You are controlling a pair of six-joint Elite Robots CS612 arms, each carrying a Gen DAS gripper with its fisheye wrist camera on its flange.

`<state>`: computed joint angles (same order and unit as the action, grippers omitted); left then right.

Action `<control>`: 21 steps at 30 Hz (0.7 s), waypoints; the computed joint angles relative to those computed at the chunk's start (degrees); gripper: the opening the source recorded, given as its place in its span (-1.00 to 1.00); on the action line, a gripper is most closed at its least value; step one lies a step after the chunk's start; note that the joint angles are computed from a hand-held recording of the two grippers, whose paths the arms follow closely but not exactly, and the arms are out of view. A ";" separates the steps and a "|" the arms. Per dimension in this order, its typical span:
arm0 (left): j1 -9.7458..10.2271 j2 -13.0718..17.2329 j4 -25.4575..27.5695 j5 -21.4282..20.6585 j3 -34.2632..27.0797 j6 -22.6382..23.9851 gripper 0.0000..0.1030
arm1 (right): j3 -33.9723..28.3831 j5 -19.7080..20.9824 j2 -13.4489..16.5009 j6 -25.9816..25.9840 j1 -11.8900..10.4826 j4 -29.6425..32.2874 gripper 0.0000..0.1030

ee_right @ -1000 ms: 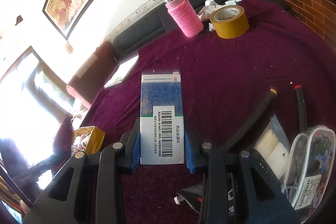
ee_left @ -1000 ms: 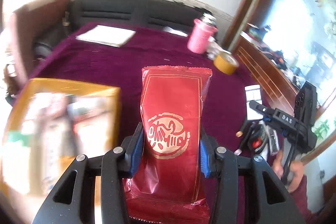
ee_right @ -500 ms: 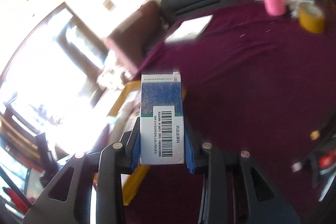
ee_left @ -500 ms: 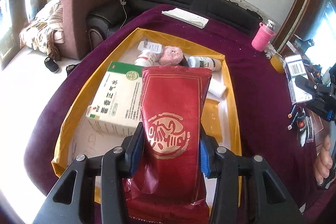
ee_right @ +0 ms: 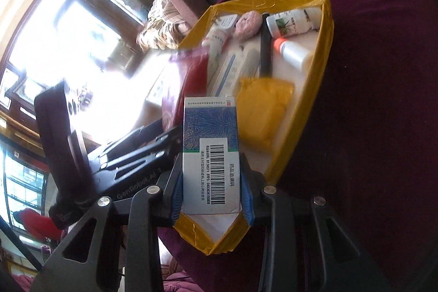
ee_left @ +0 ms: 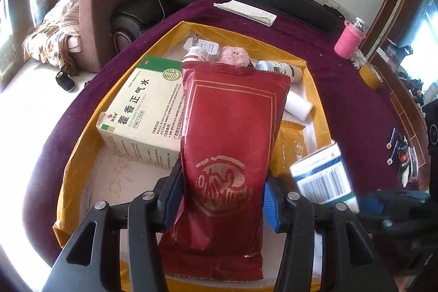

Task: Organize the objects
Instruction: 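Carry red packet and blue-and-white box into the yellow box and open both grippers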

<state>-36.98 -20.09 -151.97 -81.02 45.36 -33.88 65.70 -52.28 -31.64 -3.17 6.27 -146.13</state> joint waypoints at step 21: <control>-0.73 -6.26 -21.53 11.15 13.06 -0.82 0.30 | 5.29 -13.64 -2.35 5.61 0.68 -18.36 0.07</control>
<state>-37.70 -26.36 -173.50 -69.87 58.43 -34.70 70.98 -65.92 -33.99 2.44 6.95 -164.49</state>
